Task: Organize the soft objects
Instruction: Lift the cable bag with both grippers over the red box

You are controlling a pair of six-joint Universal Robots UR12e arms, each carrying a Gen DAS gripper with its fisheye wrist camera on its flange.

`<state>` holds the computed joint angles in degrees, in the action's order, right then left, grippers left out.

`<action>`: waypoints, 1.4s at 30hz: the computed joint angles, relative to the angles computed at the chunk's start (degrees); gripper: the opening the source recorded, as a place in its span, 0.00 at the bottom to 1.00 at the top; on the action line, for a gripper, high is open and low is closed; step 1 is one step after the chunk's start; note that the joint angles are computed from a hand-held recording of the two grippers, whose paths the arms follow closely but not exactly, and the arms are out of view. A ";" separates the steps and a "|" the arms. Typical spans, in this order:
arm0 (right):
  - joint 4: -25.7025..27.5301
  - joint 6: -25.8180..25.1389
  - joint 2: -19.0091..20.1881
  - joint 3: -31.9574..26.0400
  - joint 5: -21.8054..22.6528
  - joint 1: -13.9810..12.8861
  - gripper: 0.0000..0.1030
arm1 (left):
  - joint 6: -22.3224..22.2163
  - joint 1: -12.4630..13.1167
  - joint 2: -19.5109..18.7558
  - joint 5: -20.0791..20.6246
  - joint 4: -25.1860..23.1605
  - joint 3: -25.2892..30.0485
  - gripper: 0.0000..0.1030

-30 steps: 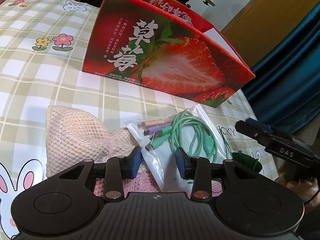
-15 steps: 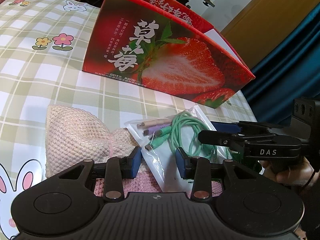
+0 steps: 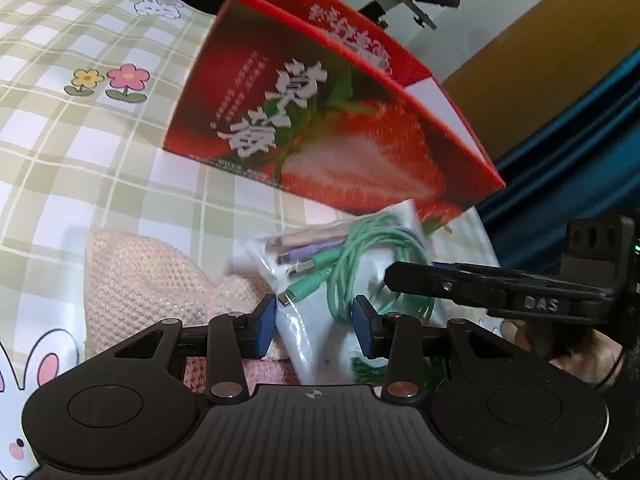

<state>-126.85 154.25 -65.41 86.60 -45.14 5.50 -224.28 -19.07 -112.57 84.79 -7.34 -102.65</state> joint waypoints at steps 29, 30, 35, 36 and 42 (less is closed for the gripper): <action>-22.23 11.71 5.58 -11.73 0.92 0.95 0.30 | 8.30 1.95 -3.83 7.75 4.16 13.20 0.41; -22.60 13.18 6.33 -12.46 0.69 0.92 0.30 | 8.73 1.98 -4.13 7.92 3.40 13.78 0.41; -22.72 17.38 9.08 -14.42 0.31 0.73 0.30 | 7.84 2.63 -5.84 7.30 -0.33 16.44 0.41; -22.31 17.97 9.65 -14.97 -0.04 0.73 0.30 | 7.71 2.85 -6.13 7.03 -1.13 16.89 0.41; -20.38 17.84 11.22 -16.60 -4.10 1.28 0.31 | 7.33 3.15 -7.34 6.40 -4.95 18.50 0.41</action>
